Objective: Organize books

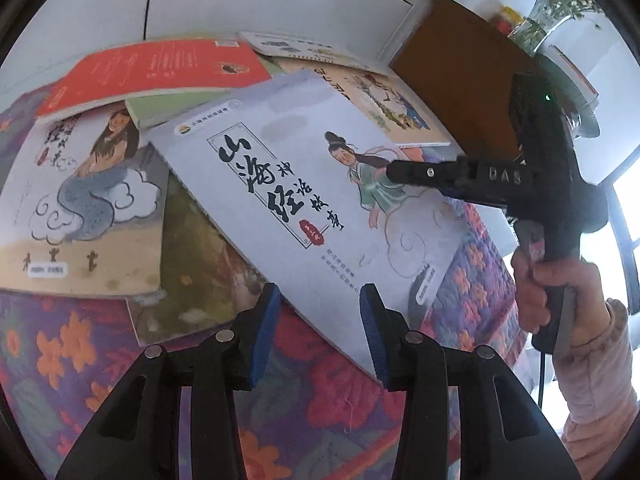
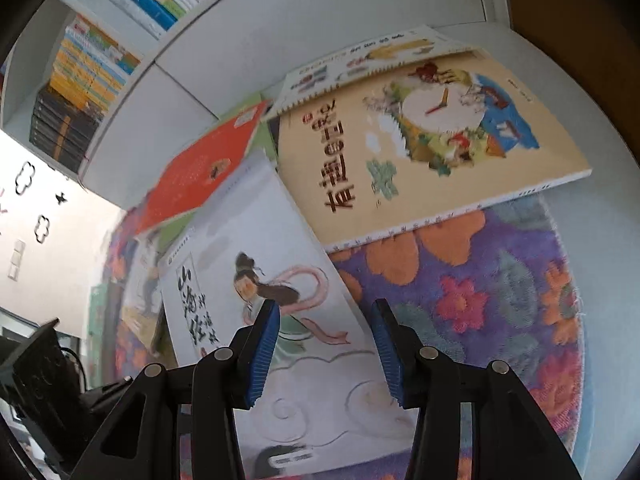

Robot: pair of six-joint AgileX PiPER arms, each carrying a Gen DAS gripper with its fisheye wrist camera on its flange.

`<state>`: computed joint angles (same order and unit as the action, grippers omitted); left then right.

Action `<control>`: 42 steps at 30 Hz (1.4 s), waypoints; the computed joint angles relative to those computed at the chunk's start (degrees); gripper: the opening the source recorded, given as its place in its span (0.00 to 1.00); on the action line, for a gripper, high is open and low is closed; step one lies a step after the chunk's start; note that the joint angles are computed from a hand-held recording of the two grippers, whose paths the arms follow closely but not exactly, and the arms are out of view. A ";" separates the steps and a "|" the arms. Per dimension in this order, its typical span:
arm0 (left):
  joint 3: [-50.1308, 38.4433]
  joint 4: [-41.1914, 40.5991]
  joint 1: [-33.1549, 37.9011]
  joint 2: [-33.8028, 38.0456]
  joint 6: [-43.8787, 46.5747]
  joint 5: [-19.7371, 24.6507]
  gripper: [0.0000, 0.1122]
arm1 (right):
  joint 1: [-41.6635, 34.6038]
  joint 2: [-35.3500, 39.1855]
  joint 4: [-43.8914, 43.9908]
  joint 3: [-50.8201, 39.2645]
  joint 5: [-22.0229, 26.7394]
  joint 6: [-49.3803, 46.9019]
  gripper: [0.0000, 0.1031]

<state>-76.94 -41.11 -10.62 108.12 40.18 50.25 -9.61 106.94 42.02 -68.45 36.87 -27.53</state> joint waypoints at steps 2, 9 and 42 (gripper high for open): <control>0.22 0.45 0.50 -0.35 -0.81 -0.34 0.35 | 0.96 -1.49 -0.59 1.67 -0.72 0.24 0.49; 2.28 3.37 3.69 -2.57 -0.36 -0.50 0.35 | 3.08 -5.46 1.90 7.72 3.30 -0.25 0.51; 2.60 2.27 16.35 -0.73 8.65 9.41 0.29 | 4.04 -0.67 22.83 13.79 14.42 -25.44 0.15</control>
